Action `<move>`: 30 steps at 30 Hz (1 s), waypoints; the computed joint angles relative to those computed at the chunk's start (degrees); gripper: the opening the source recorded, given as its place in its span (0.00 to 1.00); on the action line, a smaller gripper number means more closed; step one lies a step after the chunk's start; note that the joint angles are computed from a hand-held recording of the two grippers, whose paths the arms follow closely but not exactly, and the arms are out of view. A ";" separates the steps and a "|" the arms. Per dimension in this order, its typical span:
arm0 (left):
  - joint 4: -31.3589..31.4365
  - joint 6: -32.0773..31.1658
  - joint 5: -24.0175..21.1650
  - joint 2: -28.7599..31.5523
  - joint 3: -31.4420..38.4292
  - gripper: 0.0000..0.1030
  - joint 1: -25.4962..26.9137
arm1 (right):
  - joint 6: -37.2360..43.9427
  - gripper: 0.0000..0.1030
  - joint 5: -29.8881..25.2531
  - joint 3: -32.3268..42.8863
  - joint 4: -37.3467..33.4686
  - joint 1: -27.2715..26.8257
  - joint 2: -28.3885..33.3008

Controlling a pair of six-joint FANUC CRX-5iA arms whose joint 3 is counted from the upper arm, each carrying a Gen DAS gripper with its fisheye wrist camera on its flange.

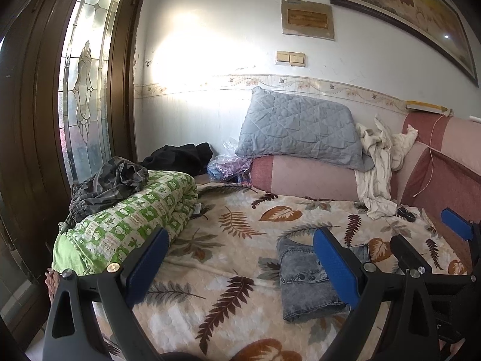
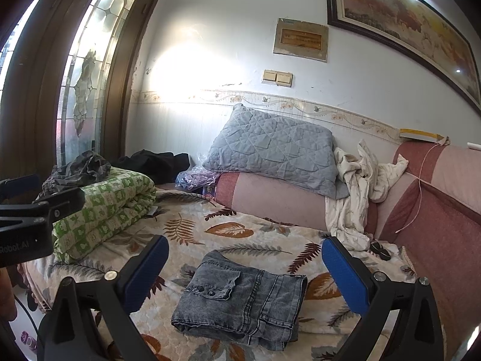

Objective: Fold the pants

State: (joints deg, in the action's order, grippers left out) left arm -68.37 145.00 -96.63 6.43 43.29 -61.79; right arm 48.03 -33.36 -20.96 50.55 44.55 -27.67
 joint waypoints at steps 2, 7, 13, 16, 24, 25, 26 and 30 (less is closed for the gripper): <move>-0.08 -0.14 0.01 0.08 0.05 0.94 0.02 | 0.10 1.00 -0.12 0.07 -0.14 0.09 0.01; 0.59 -0.36 0.47 -0.08 -0.24 0.94 0.34 | -0.18 1.00 -0.12 0.01 0.13 0.11 0.05; 1.15 -1.48 0.95 0.11 -0.05 0.94 0.60 | -0.38 1.00 0.09 -0.02 0.27 -0.10 0.14; 1.55 -1.53 1.26 -0.03 -0.25 0.94 0.84 | -0.43 1.00 0.53 -0.04 0.16 -0.44 0.34; 2.24 -2.07 1.73 -0.12 -0.59 0.94 1.31 | 0.14 1.00 0.90 0.14 -0.78 -0.87 0.74; 2.19 -2.00 1.73 -0.10 -0.59 0.94 1.28 | 0.20 1.00 0.91 0.18 -0.87 -0.86 0.81; 2.22 -1.98 1.76 -0.11 -0.64 0.94 1.32 | 0.29 1.00 1.01 0.23 -0.97 -0.91 0.88; 2.87 -1.70 2.12 -0.38 -1.22 0.94 1.81 | 0.23 1.00 1.04 0.24 -0.93 -0.93 0.98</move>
State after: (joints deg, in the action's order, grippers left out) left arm -65.50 143.30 -94.51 6.06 42.07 -59.98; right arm 48.26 -32.32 -20.72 49.62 43.62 -26.68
